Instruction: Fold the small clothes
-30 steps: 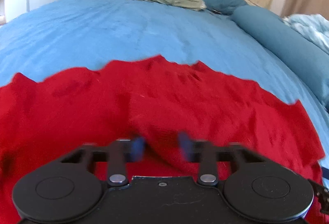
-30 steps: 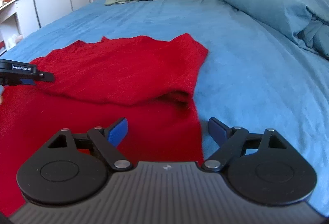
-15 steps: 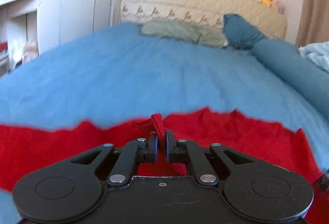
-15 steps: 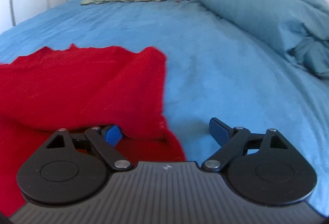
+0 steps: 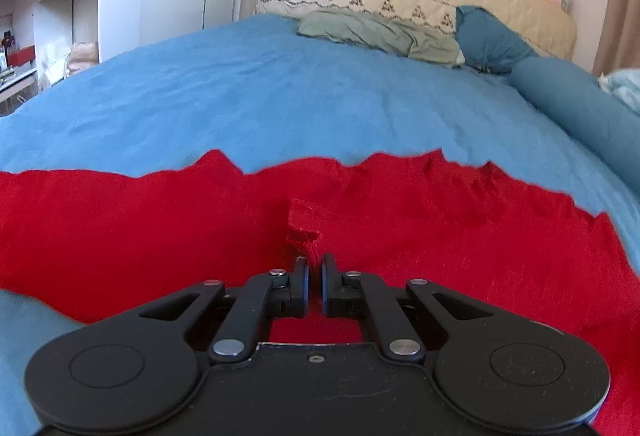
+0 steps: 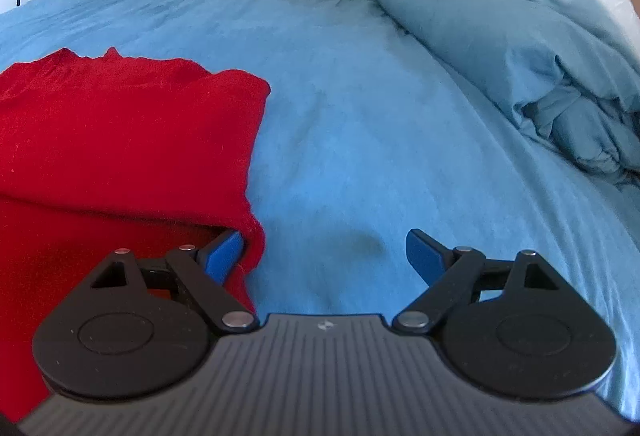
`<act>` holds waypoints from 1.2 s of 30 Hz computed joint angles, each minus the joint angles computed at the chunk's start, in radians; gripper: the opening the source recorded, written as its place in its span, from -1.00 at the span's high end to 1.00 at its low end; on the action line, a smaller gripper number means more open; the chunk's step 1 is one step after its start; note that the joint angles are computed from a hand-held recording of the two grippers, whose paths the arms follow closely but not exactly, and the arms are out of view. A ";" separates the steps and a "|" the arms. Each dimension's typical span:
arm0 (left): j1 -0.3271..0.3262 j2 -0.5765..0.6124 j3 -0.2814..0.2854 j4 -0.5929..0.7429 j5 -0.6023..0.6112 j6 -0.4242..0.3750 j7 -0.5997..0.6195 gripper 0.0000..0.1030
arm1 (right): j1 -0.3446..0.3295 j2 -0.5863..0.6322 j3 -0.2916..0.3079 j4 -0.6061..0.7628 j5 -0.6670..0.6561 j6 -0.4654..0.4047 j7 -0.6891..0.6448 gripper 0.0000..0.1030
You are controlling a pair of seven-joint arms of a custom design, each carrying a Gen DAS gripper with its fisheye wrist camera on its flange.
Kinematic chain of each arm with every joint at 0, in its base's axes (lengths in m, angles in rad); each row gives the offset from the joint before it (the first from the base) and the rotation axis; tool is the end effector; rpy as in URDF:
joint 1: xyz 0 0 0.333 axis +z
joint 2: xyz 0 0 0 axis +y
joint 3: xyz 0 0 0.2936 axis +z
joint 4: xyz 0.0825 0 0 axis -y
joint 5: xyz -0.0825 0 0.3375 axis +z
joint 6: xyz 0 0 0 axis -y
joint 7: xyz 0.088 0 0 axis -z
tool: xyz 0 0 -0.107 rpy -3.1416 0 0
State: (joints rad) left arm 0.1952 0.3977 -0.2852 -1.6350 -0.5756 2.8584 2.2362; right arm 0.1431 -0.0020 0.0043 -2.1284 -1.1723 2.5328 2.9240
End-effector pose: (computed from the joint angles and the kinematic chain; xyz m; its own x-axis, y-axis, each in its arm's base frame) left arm 0.6625 0.0010 0.4849 -0.2520 -0.9603 0.1194 -0.6148 0.0636 -0.7861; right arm 0.5245 0.0881 0.4496 -0.4069 -0.8914 0.1995 -0.6408 0.1229 -0.7578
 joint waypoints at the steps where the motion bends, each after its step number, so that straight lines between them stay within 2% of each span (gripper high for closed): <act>1: 0.002 -0.011 -0.001 -0.013 0.002 0.000 0.008 0.87 | 0.000 -0.004 0.000 0.000 0.018 -0.002 -0.020 -0.99; 2: 0.008 -0.028 -0.005 -0.032 -0.004 0.002 0.021 0.77 | 0.002 -0.011 0.002 -0.001 0.038 -0.008 -0.043 -0.99; 3: 0.014 -0.049 -0.011 -0.054 -0.017 0.010 0.042 0.76 | 0.005 -0.020 0.006 0.001 0.067 -0.025 -0.072 -0.99; 4: 0.026 -0.071 -0.027 -0.075 -0.044 0.026 0.083 0.60 | 0.008 -0.031 0.011 0.001 0.089 -0.037 -0.092 -1.00; 5: 0.040 -0.092 -0.045 -0.095 -0.082 0.043 0.142 0.23 | 0.010 -0.051 0.015 -0.008 0.101 -0.027 -0.099 -1.00; 6: 0.058 -0.113 -0.073 -0.109 -0.140 0.061 0.221 0.01 | 0.008 -0.073 0.018 -0.024 0.091 0.003 -0.086 -1.00; 7: 0.066 -0.124 -0.092 -0.112 -0.193 0.076 0.282 -0.35 | 0.001 -0.095 0.019 -0.039 0.064 0.058 -0.057 -1.00; 8: 0.068 -0.132 -0.103 -0.111 -0.236 0.084 0.329 -0.55 | -0.009 -0.105 0.022 -0.044 0.037 0.111 -0.022 -1.00; 10: 0.049 -0.130 -0.092 -0.084 -0.259 0.053 0.346 -0.72 | -0.026 -0.084 0.019 -0.024 0.031 0.232 0.008 -1.00; 12: 0.014 -0.102 -0.067 -0.037 -0.247 0.004 0.323 -0.73 | -0.035 -0.023 0.014 0.023 0.038 0.328 0.021 -1.00; 14: -0.042 -0.051 -0.019 0.023 -0.175 -0.029 0.250 -0.73 | -0.031 0.050 0.002 0.079 0.016 0.385 0.066 -1.00; 18: -0.091 0.058 0.034 0.142 -0.047 -0.125 0.070 -0.73 | -0.018 0.133 -0.031 0.092 0.151 0.397 0.034 -1.00; 20: -0.111 0.107 0.070 0.198 0.044 -0.180 -0.030 -0.71 | 0.014 0.116 -0.089 0.062 0.033 0.455 0.125 -1.00; 21: -0.117 0.129 0.085 0.220 0.091 -0.204 -0.068 -0.68 | 0.013 0.110 -0.089 0.053 0.035 0.460 0.094 -1.00; 22: -0.099 0.136 0.066 0.216 0.097 -0.197 -0.047 -0.66 | 0.013 0.106 -0.088 0.050 0.039 0.461 0.059 -1.00; 23: -0.063 0.127 0.024 0.186 0.070 -0.169 0.014 -0.67 | 0.009 0.105 -0.089 0.051 0.051 0.466 0.032 -1.00; 24: -0.052 0.116 0.009 0.165 0.066 -0.155 0.039 -0.67 | 0.013 0.105 -0.096 0.062 0.010 0.471 0.068 -1.00; 26: -0.046 0.101 -0.002 0.131 0.071 -0.126 0.067 -0.67 | 0.028 0.127 -0.126 0.130 -0.224 0.517 0.290 -1.00; 27: -0.046 0.097 -0.005 0.122 0.071 -0.116 0.068 -0.67 | 0.025 0.150 -0.127 0.176 -0.275 0.535 0.336 -1.00; 28: -0.047 0.097 -0.006 0.119 0.070 -0.109 0.063 -0.67 | 0.016 0.187 -0.118 0.227 -0.259 0.544 0.311 -1.00; 29: -0.048 0.097 -0.005 0.119 0.072 -0.107 0.056 -0.67 | 0.000 0.232 -0.098 0.276 -0.176 0.545 0.217 -1.00; 31: -0.054 0.098 -0.001 0.123 0.084 -0.107 0.040 -0.67 | -0.052 0.323 -0.023 0.356 0.116 0.517 -0.096 -1.00; 33: -0.046 0.094 -0.010 0.110 0.080 -0.099 0.049 -0.67 | -0.101 0.405 0.044 0.442 0.297 0.456 -0.275 -1.00; 35: -0.036 0.094 -0.020 0.103 0.068 -0.092 0.060 -0.67 | -0.099 0.477 0.042 0.535 0.393 0.364 -0.316 -1.00; 36: -0.032 0.093 -0.025 0.099 0.063 -0.088 0.067 -0.67 | -0.091 0.491 0.016 0.548 0.411 0.366 -0.292 -1.00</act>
State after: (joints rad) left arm 0.1631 0.4906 -0.3100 -1.5362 -0.5128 2.7705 2.3031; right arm 0.0517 0.4894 0.0205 -1.5807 -0.7616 2.8985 2.6318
